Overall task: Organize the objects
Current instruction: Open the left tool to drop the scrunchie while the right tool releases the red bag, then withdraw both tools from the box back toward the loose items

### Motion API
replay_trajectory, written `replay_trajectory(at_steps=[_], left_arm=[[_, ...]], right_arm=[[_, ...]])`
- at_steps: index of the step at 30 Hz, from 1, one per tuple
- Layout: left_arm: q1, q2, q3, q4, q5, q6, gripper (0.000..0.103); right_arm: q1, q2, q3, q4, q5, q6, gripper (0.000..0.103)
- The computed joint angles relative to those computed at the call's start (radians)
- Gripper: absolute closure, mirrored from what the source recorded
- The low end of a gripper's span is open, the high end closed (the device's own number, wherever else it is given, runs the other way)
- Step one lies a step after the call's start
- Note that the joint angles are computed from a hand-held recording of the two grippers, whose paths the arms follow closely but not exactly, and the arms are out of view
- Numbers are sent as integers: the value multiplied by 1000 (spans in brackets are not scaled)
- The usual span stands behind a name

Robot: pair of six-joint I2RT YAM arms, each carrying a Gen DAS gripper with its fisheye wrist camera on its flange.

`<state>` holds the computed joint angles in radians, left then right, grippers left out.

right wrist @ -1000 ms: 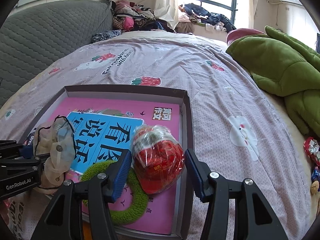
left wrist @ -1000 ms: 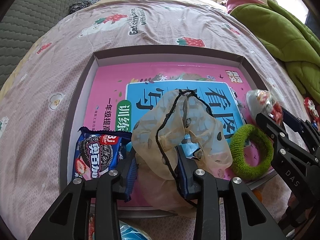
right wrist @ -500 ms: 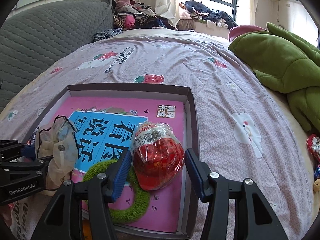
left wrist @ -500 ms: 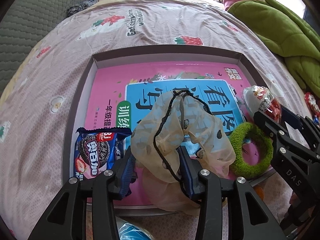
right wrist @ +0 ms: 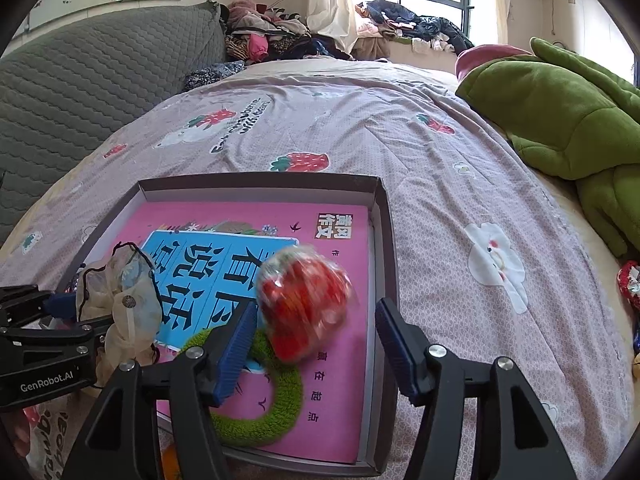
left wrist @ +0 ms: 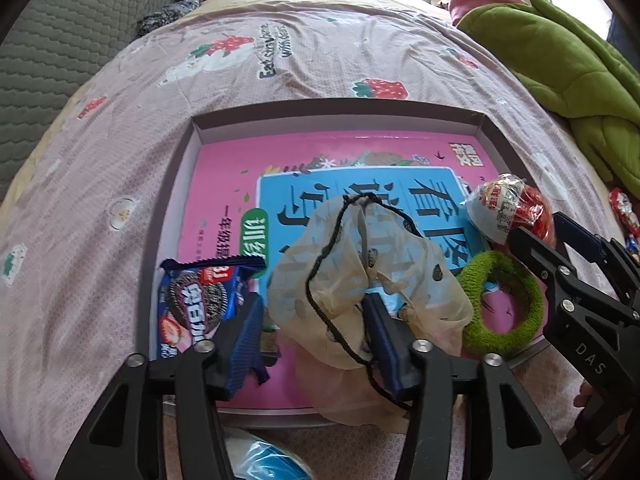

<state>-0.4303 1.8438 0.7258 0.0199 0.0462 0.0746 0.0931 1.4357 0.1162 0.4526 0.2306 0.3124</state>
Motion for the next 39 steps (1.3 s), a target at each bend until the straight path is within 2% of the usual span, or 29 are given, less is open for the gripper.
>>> replay_trajectory(at_steps=[14,39], left_arm=[[26,-31,10,-35,38,-9,45],[45,-120,-1,-70,39,-28,44]], right_arm=[[-7,-57,-4,-40,-7,4,42],[32,-219,-9,-152,-1,24,41]])
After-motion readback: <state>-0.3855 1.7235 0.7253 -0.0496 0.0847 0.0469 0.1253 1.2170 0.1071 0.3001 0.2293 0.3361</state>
